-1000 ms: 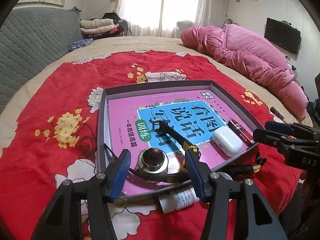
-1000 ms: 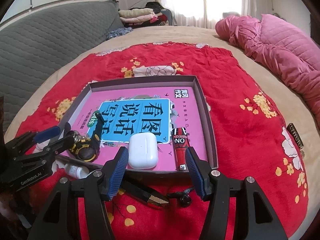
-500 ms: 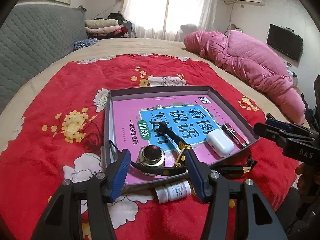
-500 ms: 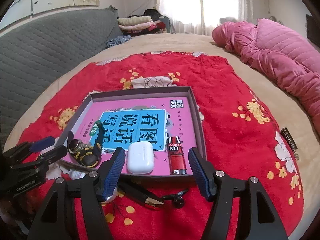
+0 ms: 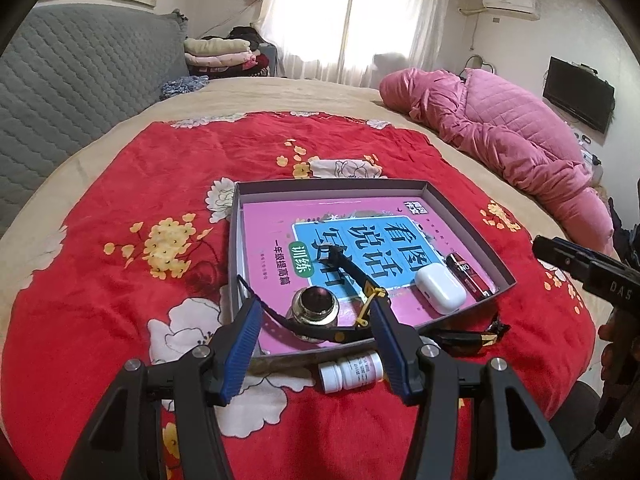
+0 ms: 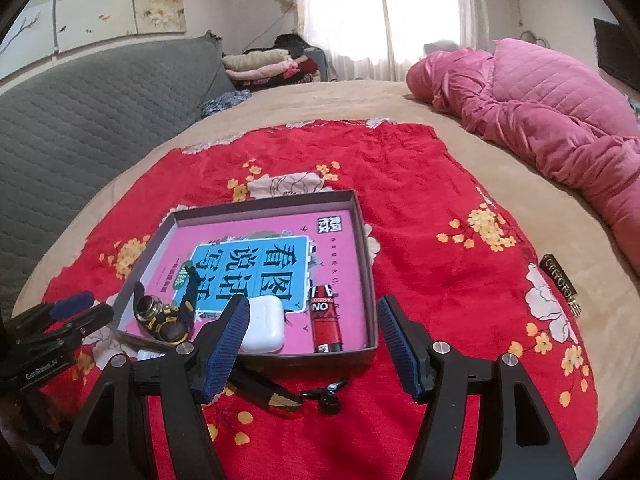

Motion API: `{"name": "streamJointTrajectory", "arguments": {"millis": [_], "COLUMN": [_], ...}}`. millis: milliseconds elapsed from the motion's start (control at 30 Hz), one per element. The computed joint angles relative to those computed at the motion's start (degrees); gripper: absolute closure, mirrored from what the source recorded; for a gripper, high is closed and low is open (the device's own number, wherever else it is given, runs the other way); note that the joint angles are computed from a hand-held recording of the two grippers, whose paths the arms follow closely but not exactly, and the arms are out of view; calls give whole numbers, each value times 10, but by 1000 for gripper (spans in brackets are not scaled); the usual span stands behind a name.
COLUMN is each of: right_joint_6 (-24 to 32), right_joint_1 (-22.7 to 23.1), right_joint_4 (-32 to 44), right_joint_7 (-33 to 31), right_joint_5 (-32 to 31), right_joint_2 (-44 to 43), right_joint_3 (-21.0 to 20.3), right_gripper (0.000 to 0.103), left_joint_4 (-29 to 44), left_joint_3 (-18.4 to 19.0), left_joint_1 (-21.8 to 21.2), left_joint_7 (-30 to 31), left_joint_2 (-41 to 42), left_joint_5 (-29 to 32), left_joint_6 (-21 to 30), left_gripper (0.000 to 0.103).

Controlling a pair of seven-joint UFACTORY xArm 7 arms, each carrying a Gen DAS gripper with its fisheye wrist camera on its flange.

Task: Organize rigid objects
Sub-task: 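Withdraw both open tools from the box toward the pill bottle and black pen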

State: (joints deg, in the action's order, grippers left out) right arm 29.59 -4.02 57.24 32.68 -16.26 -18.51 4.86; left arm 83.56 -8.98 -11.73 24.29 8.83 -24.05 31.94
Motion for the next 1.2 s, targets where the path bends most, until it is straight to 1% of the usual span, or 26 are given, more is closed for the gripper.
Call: {"name": "streamJointTrajectory", "arguments": {"millis": [367,700,1200], "right_joint_6": [-7,-2,0], "right_joint_1": [0,-14,23], "right_joint_4": [-30,-59,-72], "right_joint_7": [-21,-30,-101], "right_joint_5": [15,21,47], "right_joint_2": [-34,-69,-69], "right_joint_3": [-7,-3,3], "right_gripper": [34,34,34], "left_joint_4": [-21,-35,-48], "left_joint_3": [10,14,15], "left_joint_1": [5,1,-9], "left_joint_7": [-10,-6,1], "left_joint_2": [-26,-44,-57], "left_joint_5": [4,-1,8], "left_joint_6": [23,42,63], "left_gripper": [47,47,47]}}
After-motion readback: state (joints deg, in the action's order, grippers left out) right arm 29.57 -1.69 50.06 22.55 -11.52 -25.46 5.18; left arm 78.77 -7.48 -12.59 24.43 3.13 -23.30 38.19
